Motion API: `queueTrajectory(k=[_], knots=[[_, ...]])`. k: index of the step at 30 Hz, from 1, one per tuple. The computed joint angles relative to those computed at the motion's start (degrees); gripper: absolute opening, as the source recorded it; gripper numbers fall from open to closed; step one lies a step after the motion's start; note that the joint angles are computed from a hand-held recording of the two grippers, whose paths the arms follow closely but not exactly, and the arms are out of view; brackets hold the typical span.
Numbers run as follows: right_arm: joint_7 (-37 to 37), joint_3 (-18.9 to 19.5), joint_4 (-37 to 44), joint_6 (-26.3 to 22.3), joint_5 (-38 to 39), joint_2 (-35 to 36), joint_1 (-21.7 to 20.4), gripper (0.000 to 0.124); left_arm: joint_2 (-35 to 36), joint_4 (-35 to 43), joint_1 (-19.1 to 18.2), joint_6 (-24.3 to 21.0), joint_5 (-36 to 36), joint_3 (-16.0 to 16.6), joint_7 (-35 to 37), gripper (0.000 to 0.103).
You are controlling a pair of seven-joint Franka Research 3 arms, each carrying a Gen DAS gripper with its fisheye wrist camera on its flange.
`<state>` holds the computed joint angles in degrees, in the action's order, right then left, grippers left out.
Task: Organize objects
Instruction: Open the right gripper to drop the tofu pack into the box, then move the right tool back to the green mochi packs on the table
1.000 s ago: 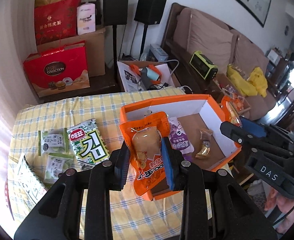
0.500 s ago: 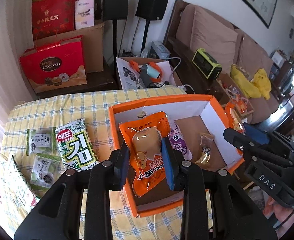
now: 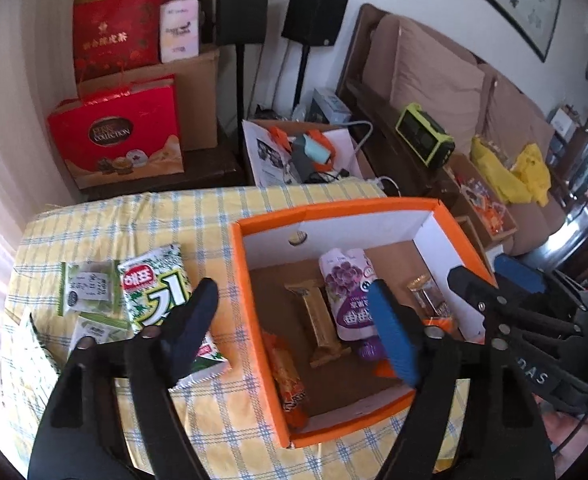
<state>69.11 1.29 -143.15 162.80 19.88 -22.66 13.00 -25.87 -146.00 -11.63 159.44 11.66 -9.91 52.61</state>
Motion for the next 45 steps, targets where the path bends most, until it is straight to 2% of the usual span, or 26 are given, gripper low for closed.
queueTrajectory(k=[1, 3, 4, 6, 9, 15, 18, 20, 25, 34, 42, 45], knots=[[0.07, -0.03, -0.01, 0.14, 0.12, -0.03, 0.05, 0.086, -0.26, -0.07, 0.11, -0.04, 0.05, 0.12, 0.02, 0.08], [0.47, 0.3, -0.07, 0.37, -0.29, -0.16, -0.26, 0.093, -0.8, -0.48, 0.02, 0.2, -0.22, 0.63, 0.32, 0.084], [1.03, 0.72, -0.09, 0.33, -0.86, -0.24, -0.7, 0.102, -1.11, -0.84, -0.13, 0.7, -0.6, 1.06, 0.52, 0.087], [1.12, 0.56, -0.25, 0.49, -0.84, -0.5, -0.43, 0.103, -1.72, -1.78, -1.12, 2.24, -2.18, 2.56, 1.64, 0.093], [0.94, 0.02, -0.31, 0.45, -0.25, -0.72, 0.15, 0.103, -2.75, -2.65, -0.51, 3.1, -2.34, 2.75, 2.25, 0.103], [1.71, 0.54, -0.61, 0.6, -0.62, -1.51, -0.14, 0.103, -4.34, -3.35, 1.3, 1.79, -0.87, 1.79, 2.94, 0.103], [2.09, 0.74, -0.91, 0.79, -0.66, -2.2, 0.04, 0.103, -5.31, -4.08, 0.66, 1.48, -1.57, 2.93, 3.76, 0.103], [2.13, 0.73, -1.11, 0.83, -0.54, -2.71, 0.42, 0.103, -5.82, -4.48, -1.09, 1.06, -3.24, 4.81, 5.96, 0.103], [2.61, 1.44, -1.43, 0.71, -1.03, -3.63, 1.01, 0.103, -8.85, -6.19, 1.38, 0.18, -2.33, 3.48, 5.52, 0.103], [3.45, 2.16, -1.68, 0.97, -0.3, -4.51, 3.42, 0.103, -15.16, -9.21, 3.92, -2.7, -1.57, 4.99, 6.94, 0.103], [2.88, 2.39, -1.62, -0.13, 1.07, -4.86, 6.62, 0.103, -20.8, -11.97, 5.92, -6.49, -1.17, 7.33, 10.2, 0.103], [2.65, 2.75, -1.56, -0.26, 1.64, -4.53, 7.62, 0.103, -22.96, -13.54, 6.48, -7.9, -2.39, 9.22, 11.63, 0.103]])
